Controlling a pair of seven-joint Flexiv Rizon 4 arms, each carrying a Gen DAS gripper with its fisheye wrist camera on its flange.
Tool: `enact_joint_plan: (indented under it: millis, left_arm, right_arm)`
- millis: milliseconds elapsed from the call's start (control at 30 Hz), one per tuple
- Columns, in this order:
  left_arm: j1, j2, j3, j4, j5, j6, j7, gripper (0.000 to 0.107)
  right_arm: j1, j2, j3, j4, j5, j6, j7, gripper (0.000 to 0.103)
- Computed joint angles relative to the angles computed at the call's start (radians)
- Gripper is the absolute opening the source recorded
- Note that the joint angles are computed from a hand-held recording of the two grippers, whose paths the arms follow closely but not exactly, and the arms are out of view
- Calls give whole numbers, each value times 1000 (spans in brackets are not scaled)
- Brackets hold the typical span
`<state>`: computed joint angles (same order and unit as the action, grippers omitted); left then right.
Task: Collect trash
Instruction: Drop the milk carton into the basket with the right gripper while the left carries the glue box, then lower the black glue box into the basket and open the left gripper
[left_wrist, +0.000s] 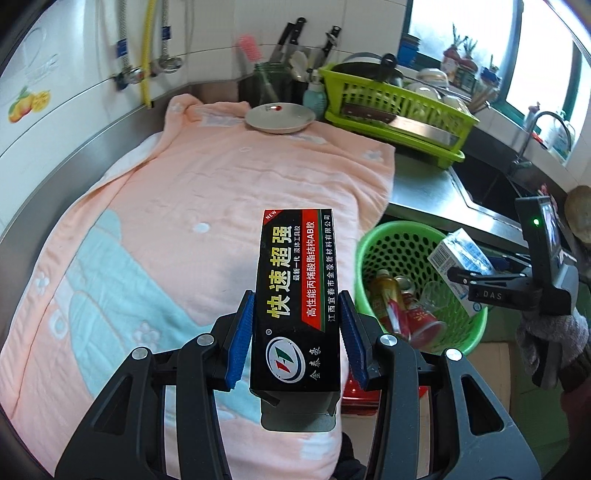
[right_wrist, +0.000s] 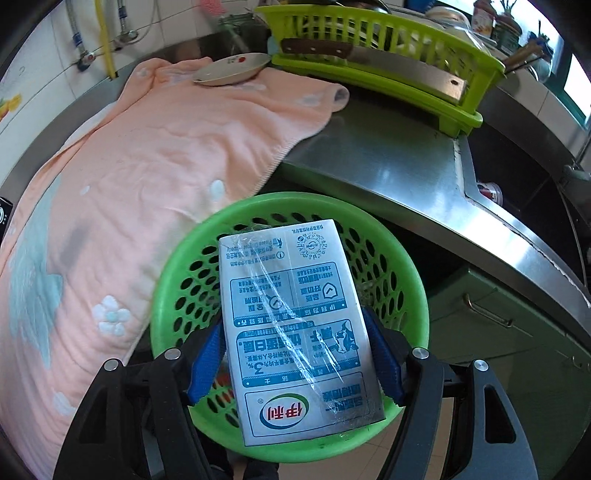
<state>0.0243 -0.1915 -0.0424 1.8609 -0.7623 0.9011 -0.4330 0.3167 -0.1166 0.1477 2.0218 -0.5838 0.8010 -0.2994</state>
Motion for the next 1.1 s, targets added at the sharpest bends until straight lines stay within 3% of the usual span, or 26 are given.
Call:
enact_joint_plan:
  millis: [400, 933, 967, 1033, 1100]
  left_arm:
    - [-73, -20, -42, -2, 52, -2, -6, 44]
    - [-143, -125, -90, -75, 204, 6, -97, 47]
    - [-142, -125, -96, -75, 200, 5, -88, 49]
    - [-147, -123, -98, -66, 202, 24, -79, 64]
    - [-141, -116, -108, -55, 175, 26, -58, 68]
  right_arm:
    - [-34, 67, 4, 61, -37, 23, 36, 72]
    - [-73, 205, 55, 160, -68, 43, 117, 77]
    - [-73, 208, 58, 161, -70, 40, 120, 77]
    - [-75, 213, 60, 166, -74, 47, 127, 77]
    - [-76, 218, 64, 170, -80, 52, 137, 77]
